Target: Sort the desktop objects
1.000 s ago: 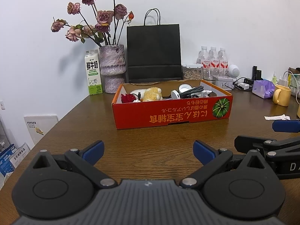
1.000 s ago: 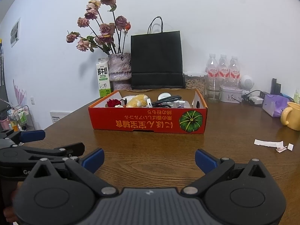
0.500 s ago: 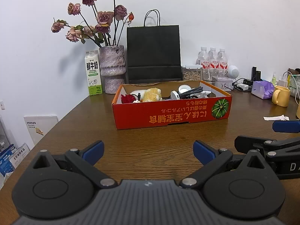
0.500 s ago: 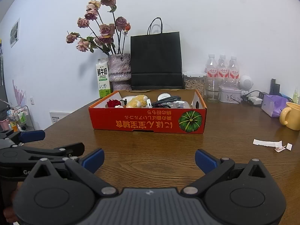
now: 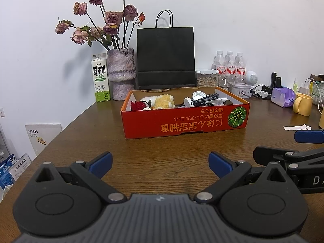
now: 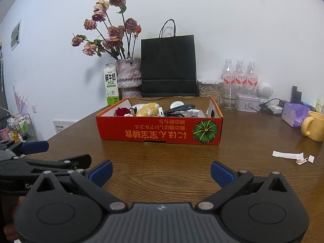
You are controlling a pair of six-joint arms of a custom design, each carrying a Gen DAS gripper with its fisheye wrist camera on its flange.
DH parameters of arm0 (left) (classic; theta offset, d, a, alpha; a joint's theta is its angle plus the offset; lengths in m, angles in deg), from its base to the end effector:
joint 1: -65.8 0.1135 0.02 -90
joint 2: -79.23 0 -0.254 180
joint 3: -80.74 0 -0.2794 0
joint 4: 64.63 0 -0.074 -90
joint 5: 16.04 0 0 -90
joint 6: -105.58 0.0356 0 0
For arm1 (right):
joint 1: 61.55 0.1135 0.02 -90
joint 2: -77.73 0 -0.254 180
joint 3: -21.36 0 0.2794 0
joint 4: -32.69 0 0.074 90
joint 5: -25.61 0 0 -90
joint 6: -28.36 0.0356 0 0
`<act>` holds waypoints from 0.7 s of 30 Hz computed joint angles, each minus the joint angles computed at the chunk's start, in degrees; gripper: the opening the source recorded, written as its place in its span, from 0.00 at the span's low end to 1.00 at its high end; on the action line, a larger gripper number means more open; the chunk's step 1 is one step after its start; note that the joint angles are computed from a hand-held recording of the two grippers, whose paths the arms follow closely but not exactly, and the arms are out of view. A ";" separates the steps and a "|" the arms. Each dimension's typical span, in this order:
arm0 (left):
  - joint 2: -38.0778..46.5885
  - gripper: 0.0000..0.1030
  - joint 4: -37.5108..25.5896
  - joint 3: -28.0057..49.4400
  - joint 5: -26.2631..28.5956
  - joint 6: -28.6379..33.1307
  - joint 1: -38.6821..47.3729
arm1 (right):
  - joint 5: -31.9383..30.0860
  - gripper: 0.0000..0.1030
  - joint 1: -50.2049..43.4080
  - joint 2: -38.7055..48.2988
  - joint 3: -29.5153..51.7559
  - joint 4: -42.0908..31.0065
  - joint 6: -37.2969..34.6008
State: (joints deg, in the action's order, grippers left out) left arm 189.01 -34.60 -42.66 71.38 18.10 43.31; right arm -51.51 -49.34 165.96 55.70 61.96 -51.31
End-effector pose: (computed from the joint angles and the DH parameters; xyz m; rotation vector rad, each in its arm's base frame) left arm 0.3463 -0.1416 0.0858 0.3997 1.9381 -0.1826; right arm 0.2711 0.0505 0.0964 0.1111 1.9860 0.0292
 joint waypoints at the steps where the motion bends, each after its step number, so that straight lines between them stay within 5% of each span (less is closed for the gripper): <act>1: -0.02 1.00 0.04 -0.05 0.03 0.00 0.02 | -0.02 1.00 -0.01 0.01 -0.03 0.06 -0.01; 21: 0.04 1.00 -0.05 -0.01 0.09 -0.01 -0.07 | 0.16 1.00 -0.02 -0.39 -0.48 0.12 -0.02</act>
